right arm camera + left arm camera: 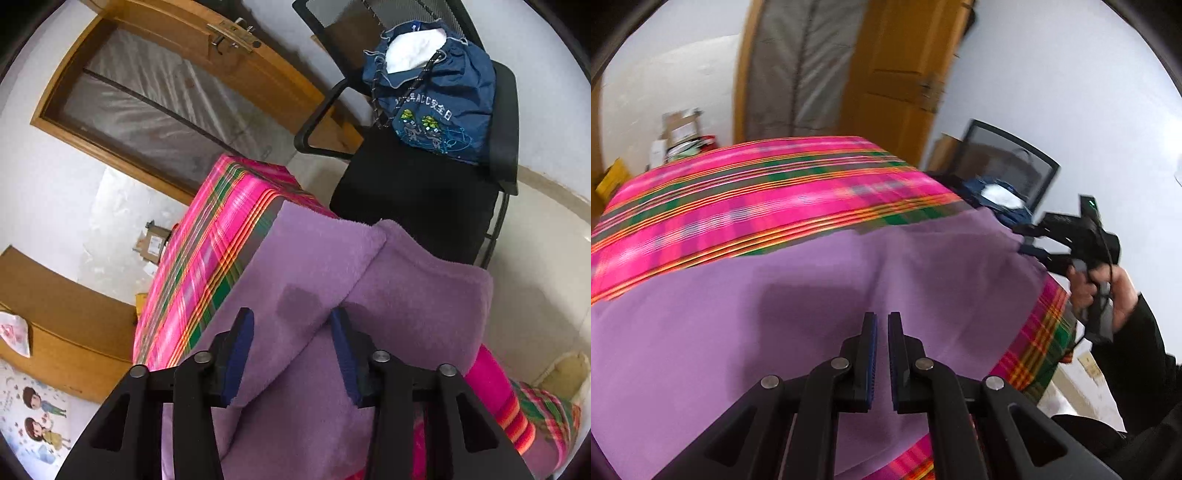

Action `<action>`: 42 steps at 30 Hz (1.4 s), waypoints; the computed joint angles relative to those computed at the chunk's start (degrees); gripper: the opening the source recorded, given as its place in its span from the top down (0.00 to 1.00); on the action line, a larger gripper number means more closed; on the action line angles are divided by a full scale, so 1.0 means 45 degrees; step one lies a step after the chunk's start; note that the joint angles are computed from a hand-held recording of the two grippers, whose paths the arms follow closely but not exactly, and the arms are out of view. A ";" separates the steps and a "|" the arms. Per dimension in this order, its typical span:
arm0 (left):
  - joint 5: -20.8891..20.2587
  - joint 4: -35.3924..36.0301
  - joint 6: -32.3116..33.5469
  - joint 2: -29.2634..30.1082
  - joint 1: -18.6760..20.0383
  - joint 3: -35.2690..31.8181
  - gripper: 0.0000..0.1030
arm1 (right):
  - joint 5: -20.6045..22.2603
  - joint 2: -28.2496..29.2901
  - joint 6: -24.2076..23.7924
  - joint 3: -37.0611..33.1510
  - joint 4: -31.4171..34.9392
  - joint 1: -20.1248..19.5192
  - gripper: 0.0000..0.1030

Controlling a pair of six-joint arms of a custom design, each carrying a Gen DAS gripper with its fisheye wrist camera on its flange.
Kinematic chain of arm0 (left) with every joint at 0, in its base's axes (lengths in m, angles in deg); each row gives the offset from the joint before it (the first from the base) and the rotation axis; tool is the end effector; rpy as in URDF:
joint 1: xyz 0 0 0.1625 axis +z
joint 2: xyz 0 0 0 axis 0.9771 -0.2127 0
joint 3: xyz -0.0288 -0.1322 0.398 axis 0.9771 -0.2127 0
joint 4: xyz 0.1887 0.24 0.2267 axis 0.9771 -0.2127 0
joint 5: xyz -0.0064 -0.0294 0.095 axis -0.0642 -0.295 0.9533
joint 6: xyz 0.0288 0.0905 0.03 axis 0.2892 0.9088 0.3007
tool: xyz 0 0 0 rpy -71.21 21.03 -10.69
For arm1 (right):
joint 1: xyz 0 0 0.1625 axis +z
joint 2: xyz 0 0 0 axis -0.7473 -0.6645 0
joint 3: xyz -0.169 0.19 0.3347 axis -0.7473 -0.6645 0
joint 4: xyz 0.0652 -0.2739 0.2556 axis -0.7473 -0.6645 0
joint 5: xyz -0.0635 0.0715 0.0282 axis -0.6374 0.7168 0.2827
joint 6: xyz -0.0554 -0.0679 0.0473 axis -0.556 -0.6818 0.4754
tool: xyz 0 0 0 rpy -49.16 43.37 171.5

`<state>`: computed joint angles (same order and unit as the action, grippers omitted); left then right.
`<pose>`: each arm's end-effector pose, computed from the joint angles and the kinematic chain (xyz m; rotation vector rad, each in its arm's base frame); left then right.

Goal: Fold clothes
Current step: 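Lower the lilac corner onto the garment and open the right gripper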

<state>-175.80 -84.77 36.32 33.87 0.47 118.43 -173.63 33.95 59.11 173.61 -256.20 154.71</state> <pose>-0.0329 -0.8008 0.2538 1.7599 2.5774 -0.1328 0.2180 -0.5557 0.0225 -1.1358 -2.0175 1.7647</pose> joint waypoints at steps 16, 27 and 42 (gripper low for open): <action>0.0344 -0.0357 0.0138 -0.0266 -0.0407 0.1343 0.96 | 0.3330 -0.0159 -0.0634 0.1295 -0.3105 -0.1104 0.74; 0.0316 -0.0689 0.0345 -0.0443 -0.0717 0.2085 0.96 | 0.3347 -0.0110 -0.1585 0.1283 -0.3231 -0.1098 0.75; 0.0404 -0.0777 0.0247 -0.0436 -0.0843 0.2339 0.96 | 0.2811 -0.0375 -0.1093 0.1575 -0.2082 -0.1077 0.95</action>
